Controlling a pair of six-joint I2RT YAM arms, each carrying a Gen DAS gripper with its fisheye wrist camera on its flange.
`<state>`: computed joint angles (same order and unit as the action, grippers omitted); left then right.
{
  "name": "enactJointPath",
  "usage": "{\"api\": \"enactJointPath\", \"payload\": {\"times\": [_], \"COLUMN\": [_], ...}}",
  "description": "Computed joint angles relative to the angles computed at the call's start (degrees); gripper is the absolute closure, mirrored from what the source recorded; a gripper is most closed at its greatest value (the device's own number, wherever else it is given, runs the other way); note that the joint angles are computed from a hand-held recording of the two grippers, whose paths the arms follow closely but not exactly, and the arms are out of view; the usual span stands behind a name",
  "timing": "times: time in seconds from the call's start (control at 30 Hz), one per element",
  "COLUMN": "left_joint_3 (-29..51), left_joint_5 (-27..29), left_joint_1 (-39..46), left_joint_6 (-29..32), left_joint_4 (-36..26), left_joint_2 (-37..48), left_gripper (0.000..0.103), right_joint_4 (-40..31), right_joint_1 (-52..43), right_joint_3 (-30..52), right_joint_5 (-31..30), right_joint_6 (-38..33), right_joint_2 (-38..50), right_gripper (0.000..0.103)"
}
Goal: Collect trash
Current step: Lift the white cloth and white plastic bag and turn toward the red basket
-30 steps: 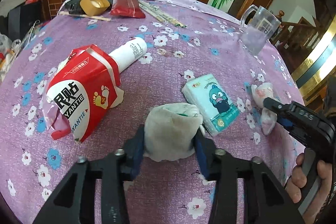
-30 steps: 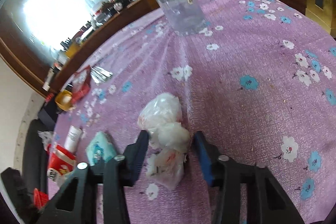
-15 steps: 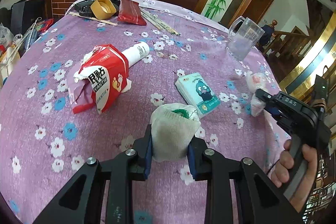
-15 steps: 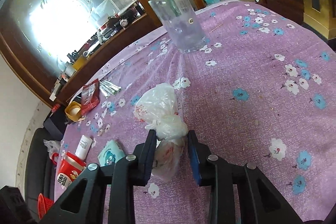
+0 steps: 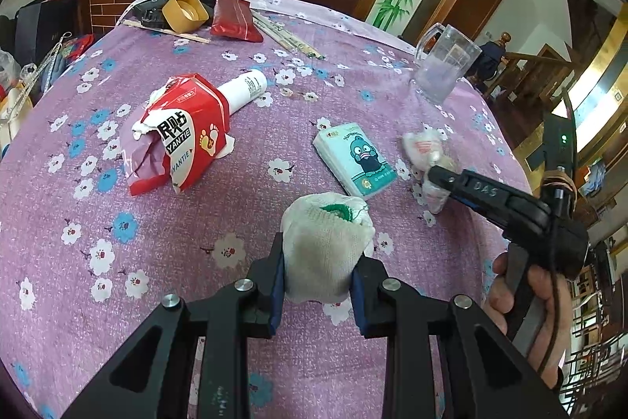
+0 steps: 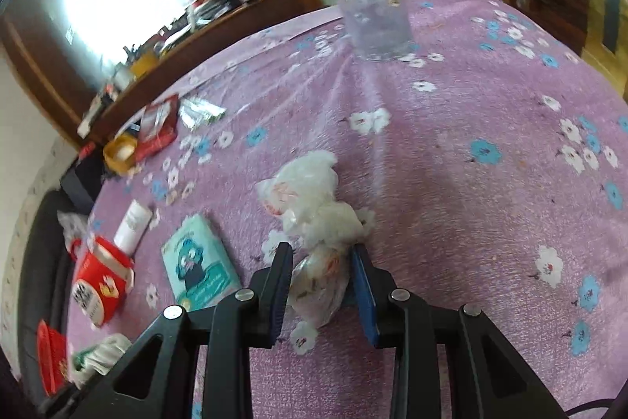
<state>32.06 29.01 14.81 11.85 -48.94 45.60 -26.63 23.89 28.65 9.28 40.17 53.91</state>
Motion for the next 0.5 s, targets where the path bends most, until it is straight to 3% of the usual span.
{"api": "enactJointPath", "payload": {"times": [0.13,0.5], "left_joint_3": [0.2,0.2], "left_joint_5": [0.2,0.0], "left_joint_1": [0.3,0.1], "left_joint_6": [0.3,0.5], "left_joint_4": [-0.9,-2.3], "left_joint_2": [-0.7,-1.9], "left_gripper": [0.073,0.073], "right_joint_4": [-0.9,0.7], "right_joint_1": [4.9,1.0], "right_joint_3": [1.5,-1.3], "right_joint_5": [3.9,-0.4], "right_joint_6": [0.2,0.7], "right_joint_2": [2.0,-7.0], "right_gripper": [0.075,0.079]}}
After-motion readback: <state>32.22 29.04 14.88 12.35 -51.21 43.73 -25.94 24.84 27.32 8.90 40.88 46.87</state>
